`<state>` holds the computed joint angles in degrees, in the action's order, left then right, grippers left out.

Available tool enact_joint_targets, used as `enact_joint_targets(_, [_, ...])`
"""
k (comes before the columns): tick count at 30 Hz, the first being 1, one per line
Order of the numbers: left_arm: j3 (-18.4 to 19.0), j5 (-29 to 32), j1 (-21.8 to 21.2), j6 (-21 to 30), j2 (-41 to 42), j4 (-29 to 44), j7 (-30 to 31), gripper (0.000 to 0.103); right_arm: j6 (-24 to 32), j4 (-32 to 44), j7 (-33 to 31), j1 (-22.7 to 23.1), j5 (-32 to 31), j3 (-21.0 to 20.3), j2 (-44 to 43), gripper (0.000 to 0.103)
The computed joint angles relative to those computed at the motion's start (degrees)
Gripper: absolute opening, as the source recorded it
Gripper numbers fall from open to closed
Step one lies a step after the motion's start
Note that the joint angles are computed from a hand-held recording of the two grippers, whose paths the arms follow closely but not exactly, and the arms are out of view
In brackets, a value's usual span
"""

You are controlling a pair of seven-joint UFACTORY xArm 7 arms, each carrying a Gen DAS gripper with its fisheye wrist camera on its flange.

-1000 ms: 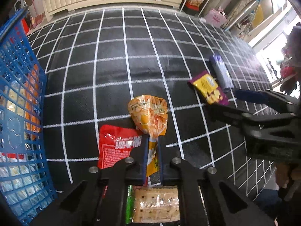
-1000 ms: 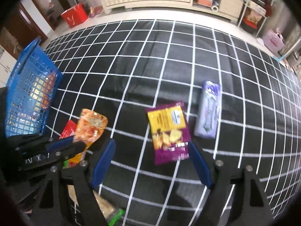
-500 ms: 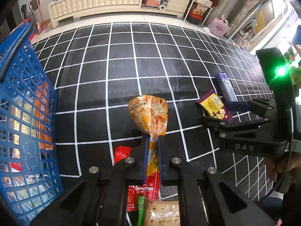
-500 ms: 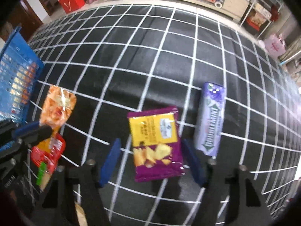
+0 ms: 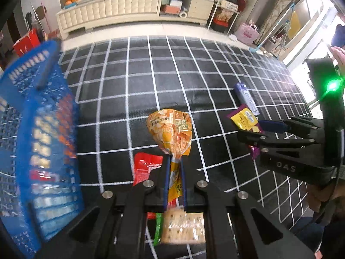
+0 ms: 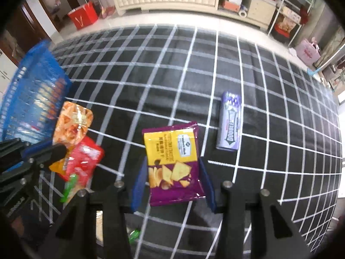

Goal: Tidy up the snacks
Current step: 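Grasp the purple-yellow chip bag with the right tool while the left tool grasps the orange chip bag, then release the orange chip bag into the basket with the left tool while the right tool carries the purple bag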

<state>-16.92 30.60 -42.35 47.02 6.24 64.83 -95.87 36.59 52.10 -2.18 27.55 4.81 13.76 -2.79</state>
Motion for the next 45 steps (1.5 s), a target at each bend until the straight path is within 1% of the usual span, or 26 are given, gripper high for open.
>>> enact_joint_targets(4, [-1.4,1.0,-1.1,3.8,-3.4,0.3,-2.2,0.008,0.7,-1.4,-0.2,1.3,2.6,0.6,-6.2,0.052])
enact_joint_targets(8, [-3.9,2.4,-1.8,9.8,-7.1,1.2,-3.6,0.008,1.3,-2.6,0.1,3.0,4.1,1.0,-11.9,0.052])
enact_joint_targets(10, [-5.4,3.0,-2.1,13.1,-8.9,1.9,-4.2,0.008,1.4,-2.3,0.3,3.8,4.9,1.2,-13.6,0.052])
enact_joint_targets(14, [-8.0,2.7,-2.2,17.4,-13.1,1.2,-5.0,0.008,1.4,-1.5,1.5,5.6,6.0,2.1,-16.6,0.052])
enact_joint_targets(17, [-10.0,1.5,-1.6,20.3,-17.7,-0.6,-4.9,0.008,0.4,-0.3,2.4,7.1,6.7,3.1,-16.5,0.052])
enact_joint_targets(21, [-12.4,-1.5,-0.3,23.2,-24.2,-3.5,-3.7,0.008,-0.8,1.4,5.0,8.9,5.5,5.6,-15.8,0.052])
enact_joint_targets(24, [-13.0,-4.1,0.8,24.6,-28.7,-5.8,-1.4,0.008,-2.8,2.0,5.9,10.5,5.2,6.4,-14.9,0.052])
enact_joint_targets(27, [-13.4,-6.9,1.5,26.4,-33.4,-8.4,1.2,0.008,-3.5,4.9,7.0,11.6,4.7,7.1,-11.5,0.052])
enact_joint_targets(32, [-12.2,-11.6,2.5,25.6,-42.2,-14.8,4.5,0.008,-3.8,10.7,10.2,12.5,0.1,8.7,-3.8,0.052])
enact_joint_targets(37, [-9.9,-16.2,3.2,22.4,-48.5,-21.9,9.2,0.008,-1.6,16.0,14.2,14.6,-5.1,9.1,3.1,0.052])
enact_joint_targets(42, [-8.9,-19.5,5.4,17.3,-52.5,-27.9,12.7,0.008,0.8,22.4,16.5,17.2,-9.5,8.1,10.3,0.052])
enact_joint_targets(45, [-8.6,-21.2,7.5,15.2,-54.2,-30.5,14.9,0.008,2.7,26.4,17.2,18.9,-12.2,6.9,14.5,0.052])
